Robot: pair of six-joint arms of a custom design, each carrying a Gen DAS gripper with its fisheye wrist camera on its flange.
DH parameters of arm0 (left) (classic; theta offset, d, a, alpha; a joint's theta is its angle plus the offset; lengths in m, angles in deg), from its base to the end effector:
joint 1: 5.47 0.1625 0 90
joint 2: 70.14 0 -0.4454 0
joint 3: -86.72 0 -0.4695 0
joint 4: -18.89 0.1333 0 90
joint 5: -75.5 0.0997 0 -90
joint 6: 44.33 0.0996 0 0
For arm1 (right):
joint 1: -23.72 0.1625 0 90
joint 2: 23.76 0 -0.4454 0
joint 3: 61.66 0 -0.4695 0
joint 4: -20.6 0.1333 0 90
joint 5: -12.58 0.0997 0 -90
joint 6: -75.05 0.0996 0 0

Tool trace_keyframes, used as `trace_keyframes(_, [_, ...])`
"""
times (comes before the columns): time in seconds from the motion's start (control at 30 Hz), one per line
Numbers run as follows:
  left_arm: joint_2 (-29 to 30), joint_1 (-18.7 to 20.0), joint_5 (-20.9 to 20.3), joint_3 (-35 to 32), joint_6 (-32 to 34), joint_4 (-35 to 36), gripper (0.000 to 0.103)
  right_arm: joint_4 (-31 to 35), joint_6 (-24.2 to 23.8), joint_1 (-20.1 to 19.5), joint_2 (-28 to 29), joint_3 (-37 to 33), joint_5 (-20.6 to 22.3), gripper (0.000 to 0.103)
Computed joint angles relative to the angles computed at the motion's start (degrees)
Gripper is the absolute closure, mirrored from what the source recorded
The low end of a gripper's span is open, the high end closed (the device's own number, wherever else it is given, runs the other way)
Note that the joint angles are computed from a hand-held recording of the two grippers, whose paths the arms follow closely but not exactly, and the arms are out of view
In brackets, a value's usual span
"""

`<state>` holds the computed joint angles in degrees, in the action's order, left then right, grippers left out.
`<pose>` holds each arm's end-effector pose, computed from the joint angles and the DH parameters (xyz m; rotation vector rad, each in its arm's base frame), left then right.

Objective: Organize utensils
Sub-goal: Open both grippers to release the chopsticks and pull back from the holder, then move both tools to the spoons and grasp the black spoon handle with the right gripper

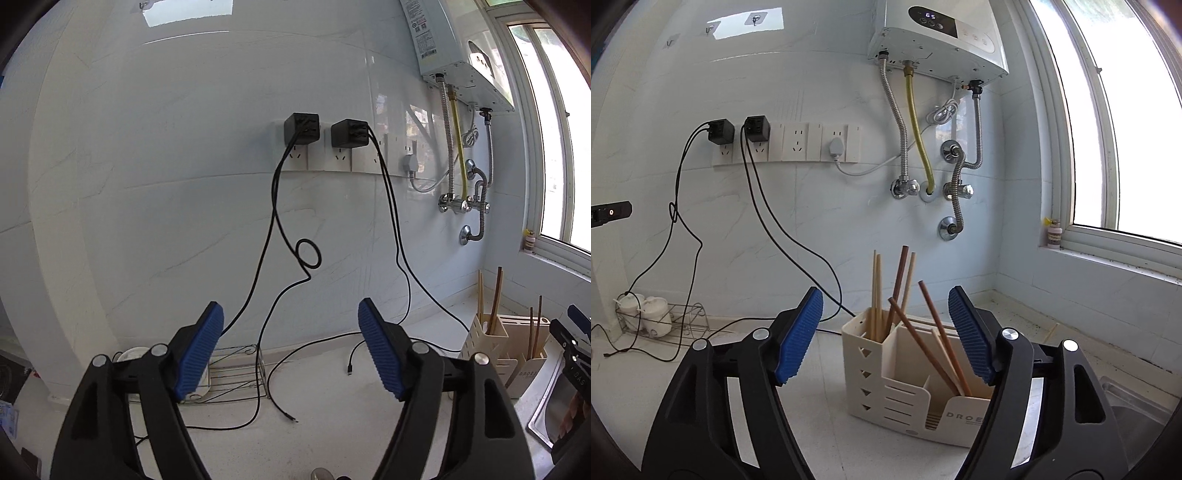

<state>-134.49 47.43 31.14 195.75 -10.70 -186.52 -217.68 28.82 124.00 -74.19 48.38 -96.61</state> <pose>-0.2141 -0.6221 0.3050 0.6689 1.9720 -1.4409 0.2092 -0.5897 0.1983 0.6060 -1.7725 1.6212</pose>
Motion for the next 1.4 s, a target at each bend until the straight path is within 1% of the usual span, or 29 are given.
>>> trace_keyframes(0.07, [-1.5,0.1,1.7,1.4,-1.2,1.1,0.025,0.9,0.2,0.8,0.4,0.3,0.0,0.027])
trace_keyframes(0.1, [-2.1,0.2,2.8,1.9,-2.0,1.9,0.024,1.2,0.4,1.1,0.6,0.3,-0.1,0.019])
trace_keyframes(0.13, [-2.7,0.3,3.7,2.5,-2.9,2.8,0.021,1.7,0.6,1.5,0.8,0.4,0.0,0.017])
trace_keyframes(0.2, [-3.8,0.6,4.8,3.5,-4.9,4.7,0.016,3.4,0.8,2.1,1.3,0.4,-0.2,0.016])
trace_keyframes(0.23, [-4.3,0.7,5.3,4.1,-5.9,5.4,0.012,4.6,1.0,2.4,1.5,0.3,-0.4,0.013])
trace_keyframes(0.27, [-4.8,0.9,5.8,4.6,-6.9,6.0,0.011,6.1,1.4,2.6,1.7,0.3,-0.6,0.012])
trace_keyframes(0.4, [-7.3,1.9,6.6,6.4,-12.1,10.2,0.006,12.5,3.2,3.5,2.5,-0.2,-1.5,0.01])
trace_keyframes(0.57, [-10.6,4.0,5.2,7.9,-19.6,18.2,0.005,21.7,5.3,4.1,4.3,-1.7,-3.0,0.009])
trace_keyframes(0.7, [-12.8,5.6,5.4,9.3,-25.7,24.7,0.005,29.9,6.3,4.7,5.8,-3.4,-4.3,0.009])
trace_keyframes(0.77, [-13.4,6.6,4.5,9.8,-28.2,28.1,0.005,35.3,7.5,5.1,6.5,-4.5,-5.7,0.009])
trace_keyframes(0.87, [-13.6,7.5,4.5,10.4,-30.8,32.2,0.005,42.8,9.8,5.3,7.4,-5.6,-7.1,0.01])
trace_keyframes(0.93, [-13.8,8.2,4.0,10.7,-32.6,34.3,0.005,48.9,11.9,5.3,8.1,-6.7,-8.5,0.021])
trace_keyframes(0.97, [-13.9,8.5,3.9,10.9,-33.6,35.2,0.005,52.7,13.7,5.2,8.4,-7.4,-9.0,0.023])
trace_keyframes(1.1, [-13.8,9.4,4.3,11.5,-35.6,37.3,0.005,68.1,25.1,4.1,9.3,-10.8,-9.8,0.04])
trace_keyframes(1.13, [-13.8,9.6,4.3,11.5,-35.9,37.6,0.005,70.8,27.5,3.9,9.6,-11.5,-9.9,0.043])
trace_keyframes(1.17, [-13.7,9.7,4.5,11.7,-36.1,37.8,0.005,72.4,29.1,3.7,9.9,-12.0,-10.1,0.049])
trace_keyframes(1.23, [-13.8,10.1,4.4,12.0,-36.4,37.7,0.005,74.2,30.6,3.8,10.7,-12.9,-10.7,0.054])
trace_keyframes(1.4, [-14.0,10.5,4.8,12.4,-37.9,39.2,0.005,77.6,30.4,4.6,12.1,-14.7,-12.4,0.062])
